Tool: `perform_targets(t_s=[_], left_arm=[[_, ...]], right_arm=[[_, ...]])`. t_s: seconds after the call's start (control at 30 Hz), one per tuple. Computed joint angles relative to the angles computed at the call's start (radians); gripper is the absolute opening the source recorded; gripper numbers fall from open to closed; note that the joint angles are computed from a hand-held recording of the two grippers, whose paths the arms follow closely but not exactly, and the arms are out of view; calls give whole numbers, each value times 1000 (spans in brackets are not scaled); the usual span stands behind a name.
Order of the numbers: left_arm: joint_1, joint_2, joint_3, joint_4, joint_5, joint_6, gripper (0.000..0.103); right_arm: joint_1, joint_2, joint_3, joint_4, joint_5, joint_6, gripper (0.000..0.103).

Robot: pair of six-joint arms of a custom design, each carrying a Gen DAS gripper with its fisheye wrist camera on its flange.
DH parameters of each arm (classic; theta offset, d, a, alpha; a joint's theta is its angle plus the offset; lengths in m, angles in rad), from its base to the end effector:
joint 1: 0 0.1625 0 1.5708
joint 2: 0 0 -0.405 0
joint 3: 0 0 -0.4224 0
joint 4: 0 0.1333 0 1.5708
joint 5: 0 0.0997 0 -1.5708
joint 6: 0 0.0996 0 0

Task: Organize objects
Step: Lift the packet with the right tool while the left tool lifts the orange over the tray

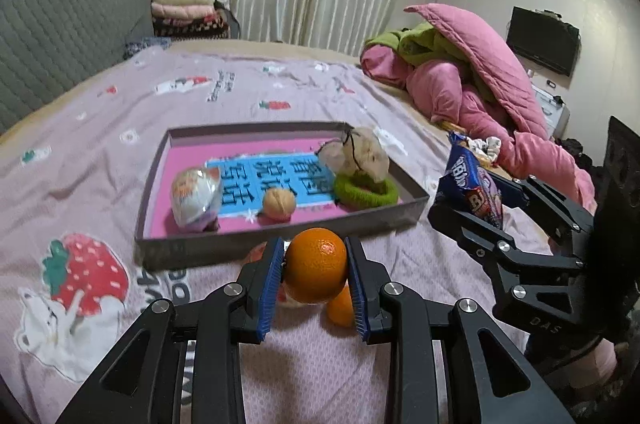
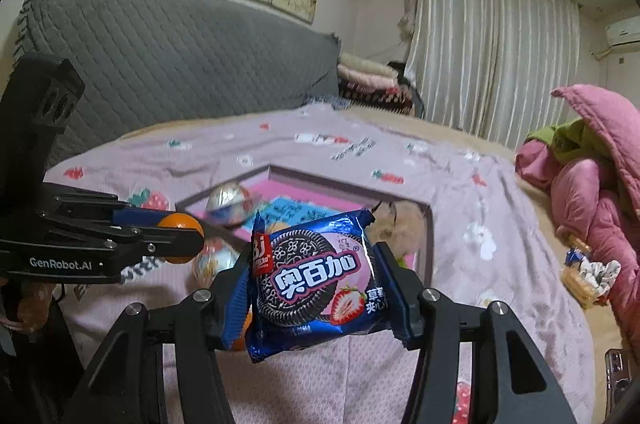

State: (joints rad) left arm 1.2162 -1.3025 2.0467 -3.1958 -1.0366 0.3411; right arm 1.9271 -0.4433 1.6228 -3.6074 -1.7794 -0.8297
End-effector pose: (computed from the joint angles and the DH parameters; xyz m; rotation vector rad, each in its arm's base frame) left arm -0.0176 -0.5775 0.2892 0.5256 2.3548 -1.1321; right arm 0.3379 -0.5848 -0.0427 1.3207 -2.1775 1.0673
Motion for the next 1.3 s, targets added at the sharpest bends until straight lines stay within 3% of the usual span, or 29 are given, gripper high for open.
perform_targets(t_s=[0.37, 0.77, 1.3], left_arm=[[-29, 34, -33, -102, 61, 83, 32], [-18, 90, -135, -95, 59, 115, 32], [13, 156, -272, -84, 65, 146, 32]], right_arm=[[0, 3, -18, -54, 28, 26, 57], [-4, 2, -56, -40, 48, 54, 57], [-12, 66, -210, 14, 70, 17, 57]])
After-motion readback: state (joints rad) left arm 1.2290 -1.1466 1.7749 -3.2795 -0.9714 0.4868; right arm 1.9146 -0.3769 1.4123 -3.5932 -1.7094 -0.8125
